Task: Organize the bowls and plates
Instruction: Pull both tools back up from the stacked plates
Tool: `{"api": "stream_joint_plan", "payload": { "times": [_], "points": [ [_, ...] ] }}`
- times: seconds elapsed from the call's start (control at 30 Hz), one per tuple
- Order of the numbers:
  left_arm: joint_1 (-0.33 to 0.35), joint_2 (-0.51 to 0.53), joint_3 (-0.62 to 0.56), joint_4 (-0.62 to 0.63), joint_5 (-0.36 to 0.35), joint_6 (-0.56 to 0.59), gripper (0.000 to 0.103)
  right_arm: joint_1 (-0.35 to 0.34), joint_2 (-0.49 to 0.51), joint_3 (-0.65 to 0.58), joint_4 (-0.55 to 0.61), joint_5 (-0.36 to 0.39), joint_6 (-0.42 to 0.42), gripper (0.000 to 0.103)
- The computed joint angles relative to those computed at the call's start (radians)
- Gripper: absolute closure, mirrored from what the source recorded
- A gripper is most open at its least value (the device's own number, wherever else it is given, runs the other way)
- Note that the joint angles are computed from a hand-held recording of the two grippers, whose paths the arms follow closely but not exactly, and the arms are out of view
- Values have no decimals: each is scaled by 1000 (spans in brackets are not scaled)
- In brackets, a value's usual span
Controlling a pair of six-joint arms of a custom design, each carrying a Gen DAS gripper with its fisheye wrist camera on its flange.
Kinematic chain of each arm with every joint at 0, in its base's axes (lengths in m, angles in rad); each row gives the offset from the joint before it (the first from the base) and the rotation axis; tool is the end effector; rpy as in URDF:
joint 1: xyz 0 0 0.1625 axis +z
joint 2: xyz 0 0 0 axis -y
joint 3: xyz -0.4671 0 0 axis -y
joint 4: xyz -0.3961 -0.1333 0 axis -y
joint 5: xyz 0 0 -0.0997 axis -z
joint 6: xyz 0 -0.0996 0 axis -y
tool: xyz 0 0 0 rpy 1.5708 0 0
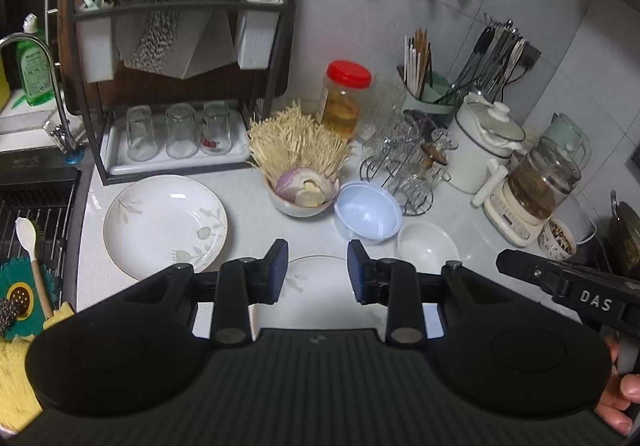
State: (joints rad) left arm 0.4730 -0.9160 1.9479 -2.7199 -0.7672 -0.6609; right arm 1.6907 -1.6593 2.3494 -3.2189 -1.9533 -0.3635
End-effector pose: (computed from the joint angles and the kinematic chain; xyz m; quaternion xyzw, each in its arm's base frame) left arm -0.4361 -0.4535 0.1360 0.1768 0.9019 -0.3351 0.2074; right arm 0.1429 -0.3828 0.4040 0.1235 -0.8669 0.4286 0.2224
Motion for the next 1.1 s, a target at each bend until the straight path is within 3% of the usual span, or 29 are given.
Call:
{"api": "stream_joint_plan", "payload": {
  "times": [0.17, 0.37, 0.77, 1.1],
  "points": [
    [-61, 3, 24, 16, 45, -82, 67, -24, -81, 44, -7, 69, -77, 85],
    [-109, -8, 57, 92, 28, -189, 67, -63, -163, 102, 7, 132, -129, 85],
    [-227, -24, 118, 292, 38, -524, 66, -171, -356, 183, 174, 257, -237, 85],
    [-288, 15, 112, 412, 2, -732, 64, -323, -527, 196, 379, 400, -360, 85]
  ]
}}
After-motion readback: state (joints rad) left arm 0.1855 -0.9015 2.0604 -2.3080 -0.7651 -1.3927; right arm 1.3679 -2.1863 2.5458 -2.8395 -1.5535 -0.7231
